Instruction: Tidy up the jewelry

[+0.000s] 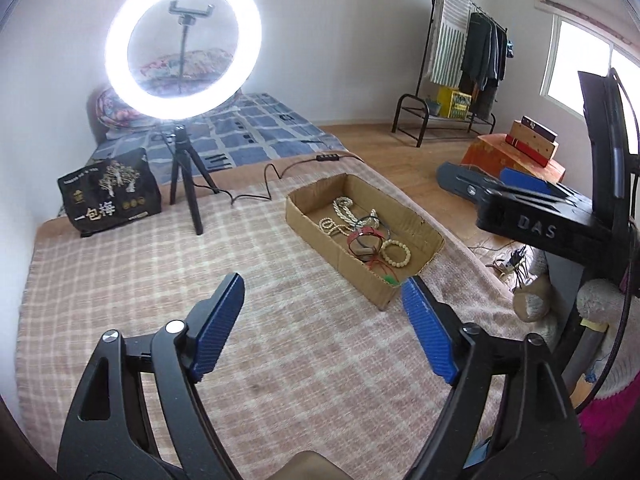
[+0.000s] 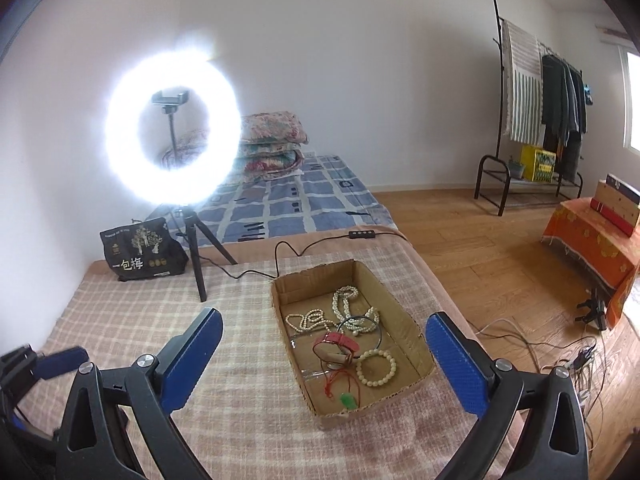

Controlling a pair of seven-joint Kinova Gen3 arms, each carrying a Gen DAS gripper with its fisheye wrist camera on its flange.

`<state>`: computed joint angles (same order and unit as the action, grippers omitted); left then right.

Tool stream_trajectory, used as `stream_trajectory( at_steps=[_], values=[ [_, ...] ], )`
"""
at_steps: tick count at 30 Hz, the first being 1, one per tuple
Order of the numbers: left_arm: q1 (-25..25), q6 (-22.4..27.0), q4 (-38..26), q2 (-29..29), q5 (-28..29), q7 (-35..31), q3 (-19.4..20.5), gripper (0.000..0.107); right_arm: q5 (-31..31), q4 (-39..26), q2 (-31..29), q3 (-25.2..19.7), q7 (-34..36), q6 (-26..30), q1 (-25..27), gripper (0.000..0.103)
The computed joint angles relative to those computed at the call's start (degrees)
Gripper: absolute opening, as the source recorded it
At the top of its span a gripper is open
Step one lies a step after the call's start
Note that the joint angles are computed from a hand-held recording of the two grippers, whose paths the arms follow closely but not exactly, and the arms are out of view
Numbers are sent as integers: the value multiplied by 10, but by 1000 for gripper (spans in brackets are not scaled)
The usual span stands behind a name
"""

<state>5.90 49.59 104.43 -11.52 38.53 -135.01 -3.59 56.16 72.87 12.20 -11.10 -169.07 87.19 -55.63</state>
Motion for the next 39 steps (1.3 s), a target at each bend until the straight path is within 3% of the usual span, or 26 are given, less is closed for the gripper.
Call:
stream_trajectory(
  at_steps=[11, 17, 18, 19, 20, 23, 39],
  values=[
    [-4, -21, 37, -47, 24, -37, -38, 86, 19, 7, 0, -18, -11, 56, -43, 103],
    [7, -31, 45, -60, 20, -37, -45, 87, 33, 16, 1, -22, -20, 61, -57, 103],
    [8, -36, 45, -62, 17, -33, -43, 88, 36, 17, 4, -21, -20, 64, -59, 103],
    [10, -40, 47, -64, 16, -31, -43, 97, 40, 18, 7, -20, -22, 67, -61, 103],
    [12, -48, 51, -67, 18, -31, -44, 103, 41, 19, 9, -19, -23, 68, -61, 103],
    [22, -71, 62, -76, 24, -31, -51, 103, 32, 26, 7, -17, -23, 54, -55, 103],
    [39, -92, 63, -74, -3, -3, -59, 103, 22, 30, 12, -11, -24, 27, -42, 103]
  ],
)
